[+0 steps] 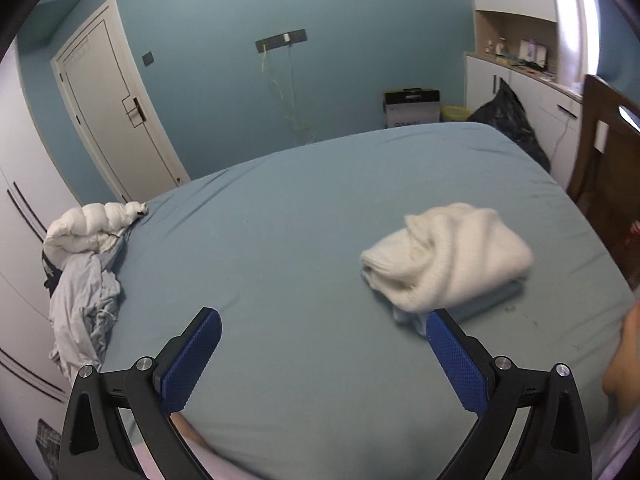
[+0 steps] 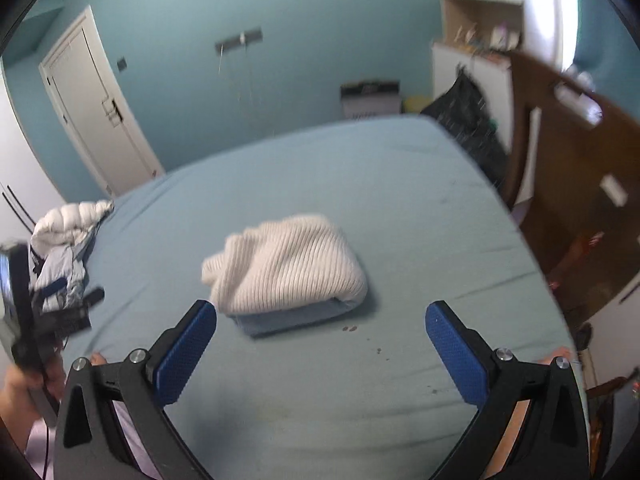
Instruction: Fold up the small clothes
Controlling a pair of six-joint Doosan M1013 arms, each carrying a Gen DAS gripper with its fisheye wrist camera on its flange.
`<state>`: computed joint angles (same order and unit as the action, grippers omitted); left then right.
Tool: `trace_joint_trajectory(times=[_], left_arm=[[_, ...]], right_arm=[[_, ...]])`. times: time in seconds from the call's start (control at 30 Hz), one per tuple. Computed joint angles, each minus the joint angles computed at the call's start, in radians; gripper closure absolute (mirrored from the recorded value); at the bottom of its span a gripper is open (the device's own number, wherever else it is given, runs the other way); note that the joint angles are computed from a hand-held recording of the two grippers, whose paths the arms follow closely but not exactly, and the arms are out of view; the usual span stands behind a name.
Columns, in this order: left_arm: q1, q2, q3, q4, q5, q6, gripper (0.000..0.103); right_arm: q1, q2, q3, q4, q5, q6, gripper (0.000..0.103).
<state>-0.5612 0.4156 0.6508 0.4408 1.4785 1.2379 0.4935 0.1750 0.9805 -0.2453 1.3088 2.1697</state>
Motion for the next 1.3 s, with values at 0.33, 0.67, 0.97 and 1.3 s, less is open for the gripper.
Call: trace_joint_trajectory(times=[0.33,0.67,0.97,1.3], left_arm=[[-0.017,-0.162,0.275,0.080,-0.168,-0.067,0.000],[0.008,-0.155,0.262,-0.065,-0.173,0.002,0.000],[-0.024,-0.167,0.294,-0.030,-0.215,0.082,0.000],[-0.024,-0.160,0.284,-0.040,-0.188,0.089,0.000]], right_arm=[[0.174,-0.015,0.031,-0.319,0.116,0.062,0.001],[0.139,0.024,0.049,-0.253,0.160,-0.029,0.001],[0.135,0.051,0.033,-0.281,0.131,-0.022,0.001],[0.156,0.047,0.035,-0.281,0.148,-0.012,0.001]])
